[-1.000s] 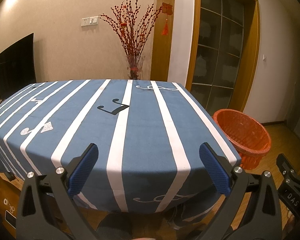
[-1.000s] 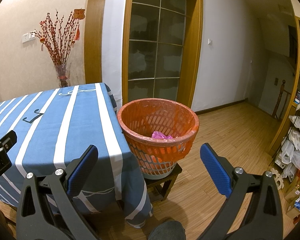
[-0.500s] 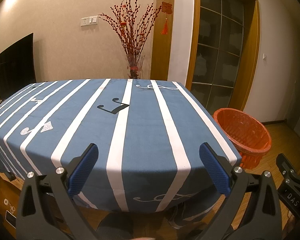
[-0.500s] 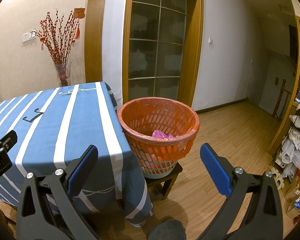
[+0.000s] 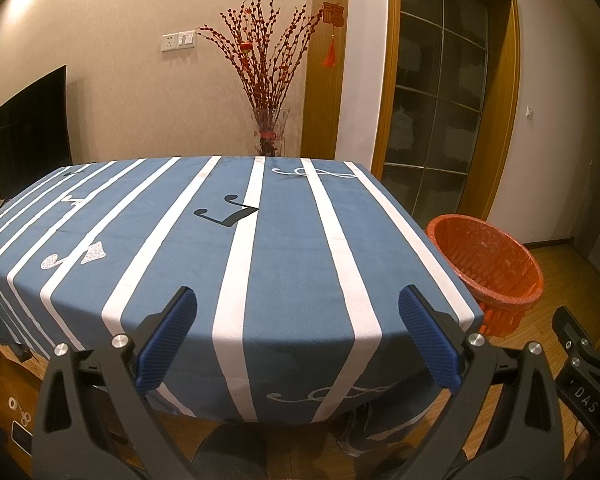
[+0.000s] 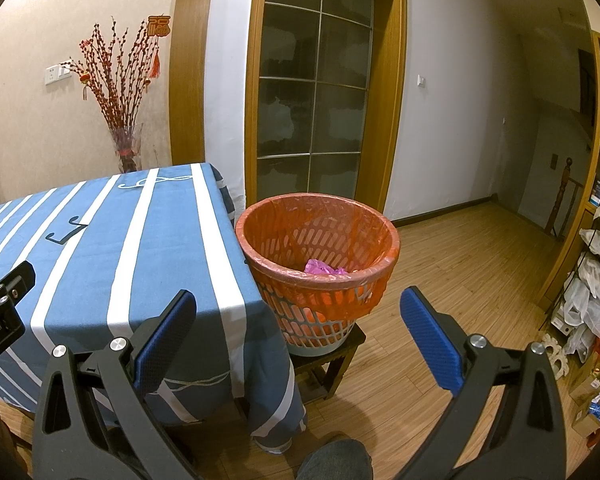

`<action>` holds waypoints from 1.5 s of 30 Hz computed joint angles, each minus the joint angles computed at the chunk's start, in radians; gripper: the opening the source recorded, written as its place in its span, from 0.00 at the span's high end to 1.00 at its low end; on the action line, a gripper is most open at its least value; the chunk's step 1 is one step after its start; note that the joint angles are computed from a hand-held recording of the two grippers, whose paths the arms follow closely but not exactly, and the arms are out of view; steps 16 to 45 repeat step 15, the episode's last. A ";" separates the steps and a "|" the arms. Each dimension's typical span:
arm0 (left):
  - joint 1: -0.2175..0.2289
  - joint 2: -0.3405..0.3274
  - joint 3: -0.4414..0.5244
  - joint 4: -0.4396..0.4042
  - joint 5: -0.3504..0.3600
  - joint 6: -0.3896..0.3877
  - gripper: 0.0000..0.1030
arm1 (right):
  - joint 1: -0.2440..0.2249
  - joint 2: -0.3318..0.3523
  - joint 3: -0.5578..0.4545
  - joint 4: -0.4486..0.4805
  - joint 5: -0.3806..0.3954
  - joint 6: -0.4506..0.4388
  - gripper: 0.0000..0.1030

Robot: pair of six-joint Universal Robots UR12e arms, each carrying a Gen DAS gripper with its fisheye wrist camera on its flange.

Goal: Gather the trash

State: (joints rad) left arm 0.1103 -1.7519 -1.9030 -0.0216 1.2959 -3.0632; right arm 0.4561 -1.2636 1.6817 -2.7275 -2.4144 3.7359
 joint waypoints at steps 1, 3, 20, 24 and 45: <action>0.000 -0.001 -0.001 0.002 0.001 0.002 0.04 | -0.001 0.000 0.000 0.000 0.001 0.000 0.03; -0.001 -0.001 -0.001 0.003 0.004 0.007 0.04 | 0.000 0.000 0.000 0.000 0.001 0.000 0.03; 0.002 -0.001 0.003 -0.010 0.002 0.012 0.04 | -0.001 -0.001 0.001 0.000 0.002 -0.001 0.03; 0.002 -0.001 0.003 -0.010 0.002 0.012 0.04 | -0.001 -0.001 0.001 0.000 0.002 -0.001 0.03; 0.002 -0.001 0.003 -0.010 0.002 0.012 0.04 | -0.001 -0.001 0.001 0.000 0.002 -0.001 0.03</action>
